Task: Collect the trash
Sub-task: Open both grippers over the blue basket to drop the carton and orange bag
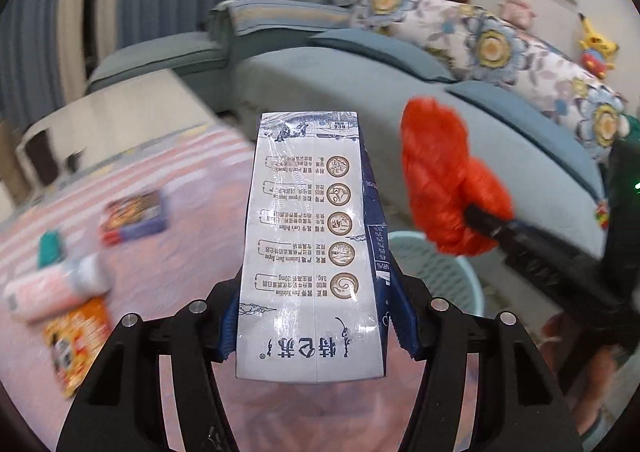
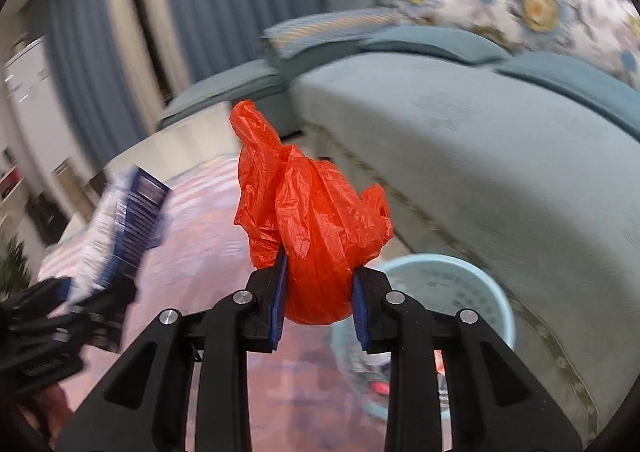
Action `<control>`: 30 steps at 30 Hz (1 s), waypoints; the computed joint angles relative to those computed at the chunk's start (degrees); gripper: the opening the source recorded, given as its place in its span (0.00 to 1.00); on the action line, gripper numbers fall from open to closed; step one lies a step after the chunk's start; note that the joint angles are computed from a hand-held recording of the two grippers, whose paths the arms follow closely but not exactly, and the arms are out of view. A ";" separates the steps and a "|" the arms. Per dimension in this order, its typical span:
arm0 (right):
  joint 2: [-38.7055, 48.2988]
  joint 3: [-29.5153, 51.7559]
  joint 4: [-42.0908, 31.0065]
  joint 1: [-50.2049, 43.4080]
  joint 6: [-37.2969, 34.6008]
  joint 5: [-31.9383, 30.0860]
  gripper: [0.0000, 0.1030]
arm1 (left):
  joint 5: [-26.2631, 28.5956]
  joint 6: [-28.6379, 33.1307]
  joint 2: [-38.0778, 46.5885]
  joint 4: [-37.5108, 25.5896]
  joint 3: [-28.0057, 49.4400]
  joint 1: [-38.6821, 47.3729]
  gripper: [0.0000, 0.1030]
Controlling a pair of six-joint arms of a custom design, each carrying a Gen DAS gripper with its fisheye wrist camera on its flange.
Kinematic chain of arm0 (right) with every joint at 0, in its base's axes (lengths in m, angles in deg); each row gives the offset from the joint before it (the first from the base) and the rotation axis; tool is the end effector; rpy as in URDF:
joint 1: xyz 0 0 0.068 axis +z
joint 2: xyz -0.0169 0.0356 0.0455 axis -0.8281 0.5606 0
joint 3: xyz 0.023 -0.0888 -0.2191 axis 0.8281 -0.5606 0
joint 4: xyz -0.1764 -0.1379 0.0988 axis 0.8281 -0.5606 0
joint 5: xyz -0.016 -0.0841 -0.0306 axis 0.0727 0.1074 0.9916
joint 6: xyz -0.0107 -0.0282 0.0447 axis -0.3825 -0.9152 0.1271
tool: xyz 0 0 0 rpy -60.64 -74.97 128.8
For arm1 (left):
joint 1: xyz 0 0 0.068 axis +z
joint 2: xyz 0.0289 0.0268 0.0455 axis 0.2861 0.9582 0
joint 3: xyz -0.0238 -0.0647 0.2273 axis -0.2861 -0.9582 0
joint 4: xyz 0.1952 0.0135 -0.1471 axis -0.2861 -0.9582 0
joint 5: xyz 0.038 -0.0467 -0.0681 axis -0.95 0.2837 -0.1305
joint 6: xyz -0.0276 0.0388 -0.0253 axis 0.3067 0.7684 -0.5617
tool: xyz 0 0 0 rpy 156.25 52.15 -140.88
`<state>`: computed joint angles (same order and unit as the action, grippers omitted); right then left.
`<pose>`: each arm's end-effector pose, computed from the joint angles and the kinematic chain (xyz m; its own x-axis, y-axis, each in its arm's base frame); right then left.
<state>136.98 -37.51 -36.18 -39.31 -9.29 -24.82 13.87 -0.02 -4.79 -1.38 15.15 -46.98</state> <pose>0.2102 0.0714 0.1702 -0.6314 -0.0935 -0.7698 -0.3965 0.8920 0.2169 0.1382 -0.2253 0.1734 -0.6612 -0.1734 -0.7299 -0.1173 0.9849 -0.1277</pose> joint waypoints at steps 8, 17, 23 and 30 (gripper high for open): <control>31.81 14.19 -2.85 -17.04 -0.47 -5.43 0.24 | 13.00 13.44 20.67 14.85 13.63 6.77 0.56; 45.96 21.13 -4.38 -20.20 1.44 -3.70 0.26 | 23.00 15.24 34.05 20.62 20.42 10.29 0.57; 45.35 20.86 -3.62 -20.18 2.41 -2.92 0.43 | 22.13 14.31 29.51 23.91 14.09 9.72 0.67; 40.91 18.11 -3.28 -20.50 1.03 -3.13 0.43 | 19.94 12.44 23.06 25.07 7.71 8.62 0.67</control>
<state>177.89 -19.40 -39.46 -59.81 -8.26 -27.94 33.81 12.43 18.27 23.69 22.86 -38.37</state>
